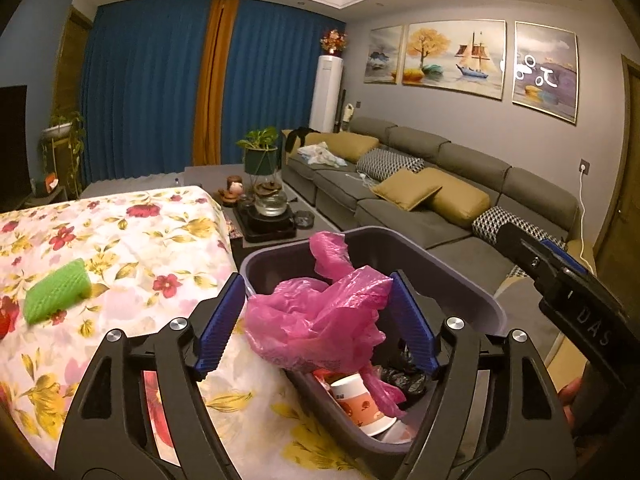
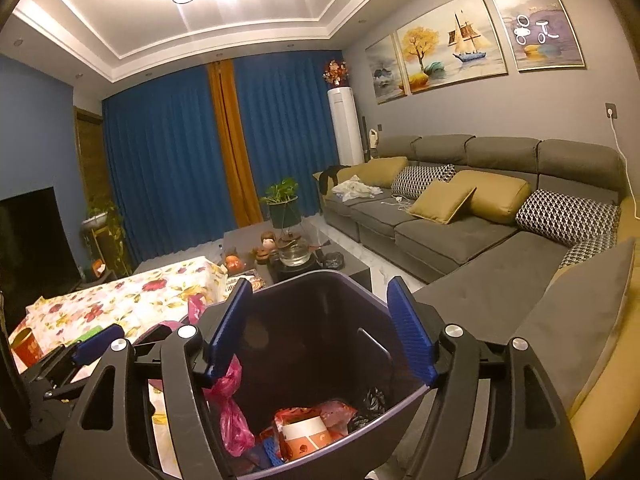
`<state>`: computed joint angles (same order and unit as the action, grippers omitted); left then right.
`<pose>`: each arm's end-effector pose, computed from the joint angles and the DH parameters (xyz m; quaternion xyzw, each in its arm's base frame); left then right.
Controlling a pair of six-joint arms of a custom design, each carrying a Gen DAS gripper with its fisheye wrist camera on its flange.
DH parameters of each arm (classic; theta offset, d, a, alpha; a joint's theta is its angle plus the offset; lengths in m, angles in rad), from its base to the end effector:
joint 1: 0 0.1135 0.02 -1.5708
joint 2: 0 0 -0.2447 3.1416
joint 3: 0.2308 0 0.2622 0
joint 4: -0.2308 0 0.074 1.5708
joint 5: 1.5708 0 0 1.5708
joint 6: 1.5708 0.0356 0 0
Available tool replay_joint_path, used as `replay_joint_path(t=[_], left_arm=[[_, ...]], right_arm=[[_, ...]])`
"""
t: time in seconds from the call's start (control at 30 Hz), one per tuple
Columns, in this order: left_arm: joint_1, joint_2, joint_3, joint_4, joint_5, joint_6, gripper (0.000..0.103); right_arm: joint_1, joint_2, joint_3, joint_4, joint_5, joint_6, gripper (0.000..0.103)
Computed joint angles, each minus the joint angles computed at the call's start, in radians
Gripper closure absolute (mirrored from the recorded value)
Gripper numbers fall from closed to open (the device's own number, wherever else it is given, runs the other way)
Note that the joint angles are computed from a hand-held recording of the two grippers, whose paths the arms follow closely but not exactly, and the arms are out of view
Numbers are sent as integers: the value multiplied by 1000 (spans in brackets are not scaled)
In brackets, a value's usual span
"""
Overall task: Collect trash
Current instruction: 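Open both tools to drop the black and pink bags into the bin, then move both open tools back toward the red cup and green sponge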
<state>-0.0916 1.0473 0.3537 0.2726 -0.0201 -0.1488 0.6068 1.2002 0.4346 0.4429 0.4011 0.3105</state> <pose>0.2314 -0.0205 0.1636 -0.0295 0.8387 -0.0568 0.5408 0.2201 0.1358 0.1741 -0.0023 0.8037 0.1086 0.5850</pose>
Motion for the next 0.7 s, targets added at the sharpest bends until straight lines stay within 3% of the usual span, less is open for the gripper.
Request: replay_joint_path(t=[0.47,0.7], left_arm=[[89,-274,-89,-119,66,-1,21],[90,-433,-115,-257,-45,46,20]], right_arm=[[18,-23,-22,2,22,-11,33],[77,-55,-28,-25,77,-15,29]])
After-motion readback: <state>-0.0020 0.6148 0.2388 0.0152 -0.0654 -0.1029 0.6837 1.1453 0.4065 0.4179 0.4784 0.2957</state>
